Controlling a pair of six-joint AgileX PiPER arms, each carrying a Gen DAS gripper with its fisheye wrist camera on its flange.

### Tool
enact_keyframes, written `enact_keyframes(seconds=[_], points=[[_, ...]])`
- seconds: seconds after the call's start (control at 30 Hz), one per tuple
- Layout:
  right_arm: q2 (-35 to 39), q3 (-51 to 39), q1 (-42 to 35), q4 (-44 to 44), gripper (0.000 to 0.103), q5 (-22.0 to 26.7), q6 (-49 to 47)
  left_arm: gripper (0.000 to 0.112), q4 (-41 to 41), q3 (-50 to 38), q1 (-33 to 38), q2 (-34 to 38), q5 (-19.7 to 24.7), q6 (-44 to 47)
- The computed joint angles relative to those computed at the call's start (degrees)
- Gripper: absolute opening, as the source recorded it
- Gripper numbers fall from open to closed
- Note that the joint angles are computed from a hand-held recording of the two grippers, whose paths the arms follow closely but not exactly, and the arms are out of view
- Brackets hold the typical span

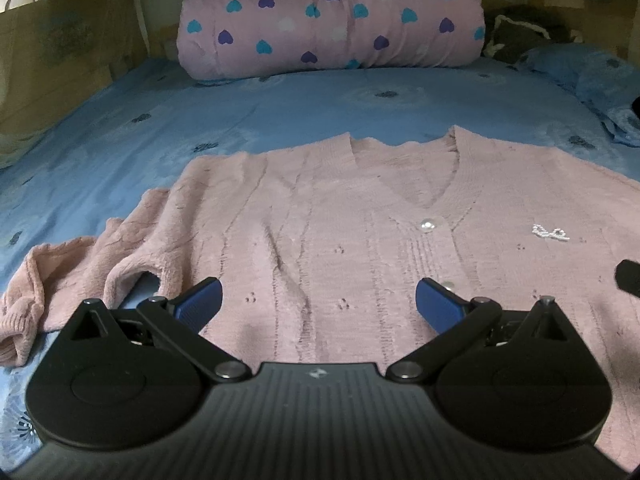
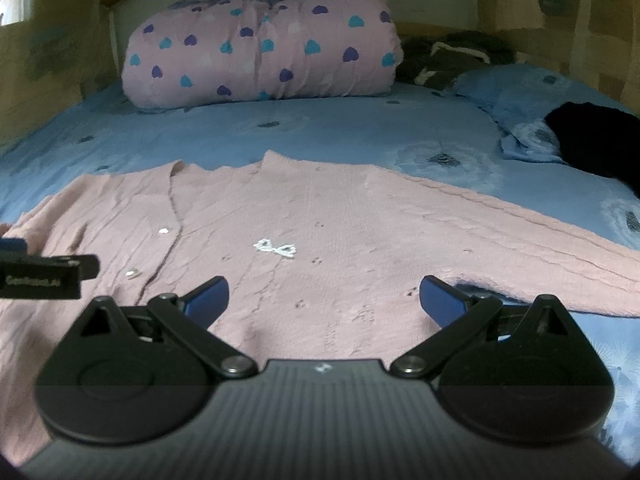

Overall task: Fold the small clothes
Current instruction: 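Grasp the cardigan sleeve cuff with the right gripper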

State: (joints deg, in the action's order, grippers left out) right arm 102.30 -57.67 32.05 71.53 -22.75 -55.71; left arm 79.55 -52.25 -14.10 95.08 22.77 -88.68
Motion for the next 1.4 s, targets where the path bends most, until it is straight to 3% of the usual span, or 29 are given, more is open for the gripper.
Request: enact_keyframes(seconds=[0.37,0.67,0.87,1.0,1.1,1.4], points=[[0.1,-1.4,-5.8,9.9,0.103,-0.1,-4.3,0.103,-1.7,-0.9,0.2,0.6,0.4,2.2],[0.0,-2.4,-13.2,24.4,0.103,0.8,-7.5,0.103,-4.0,-1.5,1.0,0.8,-0.1,3.9],[0.5,-2.1,-15.8,28.3,0.103,-4.4,-4.6,0.103,-7.1,-2.2,2.0,1.3,-0.9,7.1],[1.6,-2.4,-17.7,27.1,0.103,-8.3,0.6,0.103,-9.8,-3.1,2.6,2.0,-1.3,9.6],[2.9,-3.0,-20.3,24.9,0.103,-6.6,5.1,0.103,-13.3,-3.8,3.1,2.7,-1.7,13.3],[5.9,-2.3,-24.4,3.7,0.103,-5.4,31.9,0.103,-33.1,-6.7,6.6,5.5,-3.9,31.6]])
